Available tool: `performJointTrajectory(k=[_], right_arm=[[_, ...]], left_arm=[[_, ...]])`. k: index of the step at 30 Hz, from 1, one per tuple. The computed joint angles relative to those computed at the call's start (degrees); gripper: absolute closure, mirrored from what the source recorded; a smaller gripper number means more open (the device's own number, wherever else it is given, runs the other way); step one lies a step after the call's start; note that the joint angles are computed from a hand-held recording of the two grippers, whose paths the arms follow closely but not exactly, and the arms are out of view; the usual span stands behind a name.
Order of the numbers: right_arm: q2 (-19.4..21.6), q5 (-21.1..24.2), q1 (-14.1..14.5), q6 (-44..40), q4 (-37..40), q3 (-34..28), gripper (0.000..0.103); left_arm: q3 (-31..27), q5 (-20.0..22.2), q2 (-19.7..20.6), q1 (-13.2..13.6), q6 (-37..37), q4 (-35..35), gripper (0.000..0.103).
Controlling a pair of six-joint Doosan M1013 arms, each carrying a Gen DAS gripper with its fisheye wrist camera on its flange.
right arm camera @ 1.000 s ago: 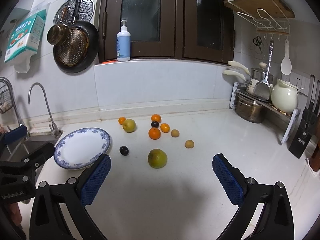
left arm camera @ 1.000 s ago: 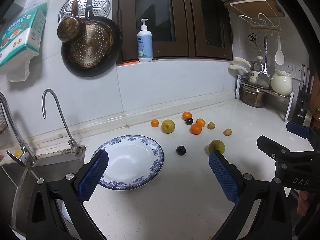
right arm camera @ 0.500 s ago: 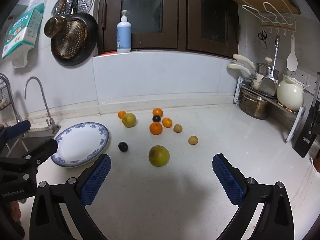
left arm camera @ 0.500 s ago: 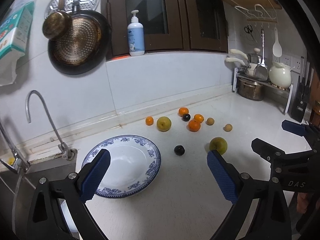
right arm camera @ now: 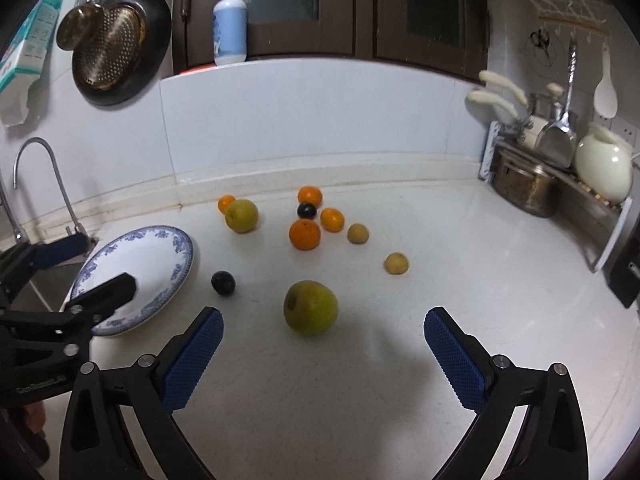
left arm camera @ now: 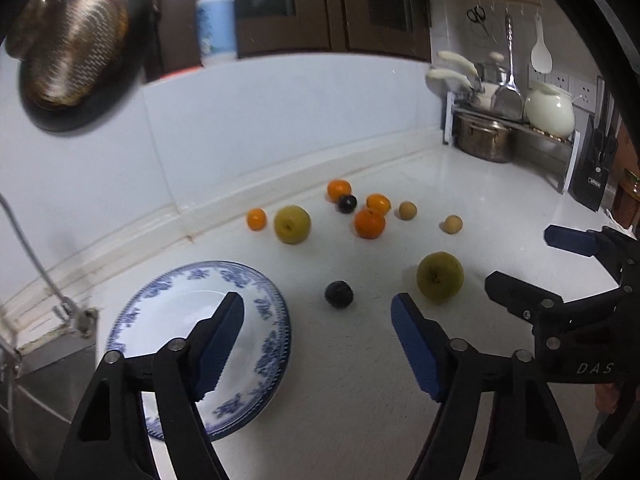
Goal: Organize fruits
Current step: 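Grasp the dark plum with the left tool while the right tool grasps the green pomelo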
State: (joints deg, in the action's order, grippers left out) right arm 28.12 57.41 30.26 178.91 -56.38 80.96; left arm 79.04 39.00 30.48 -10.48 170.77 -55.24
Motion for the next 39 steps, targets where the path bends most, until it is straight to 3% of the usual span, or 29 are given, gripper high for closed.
performJointTrajectory(k=[11, 21, 30, 39], right_arm=[[1.1, -8.0, -4.3, -7.4, 10.3, 0.6, 0.023], [2.0, -13.2, -6.8, -14.3, 17.2, 0.0, 0.039], [2.5, -15.4, -8.1, -18.3, 21.3, -0.4, 0.051], [2.5, -15.8, -8.3, -19.7, 21.8, -0.6, 0.052]], left_arm=[[-6.7, 4.5, 5.0, -2.3, -9.3, 10.4, 0.051], [-12.1, 9.4, 8.8, -3.9, -19.0, 19.5, 0.061], [-13.9, 11.0, 10.1, -4.5, -22.8, 22.8, 0.072], [-14.0, 11.4, 10.1, -4.3, -24.0, 22.0, 0.075]])
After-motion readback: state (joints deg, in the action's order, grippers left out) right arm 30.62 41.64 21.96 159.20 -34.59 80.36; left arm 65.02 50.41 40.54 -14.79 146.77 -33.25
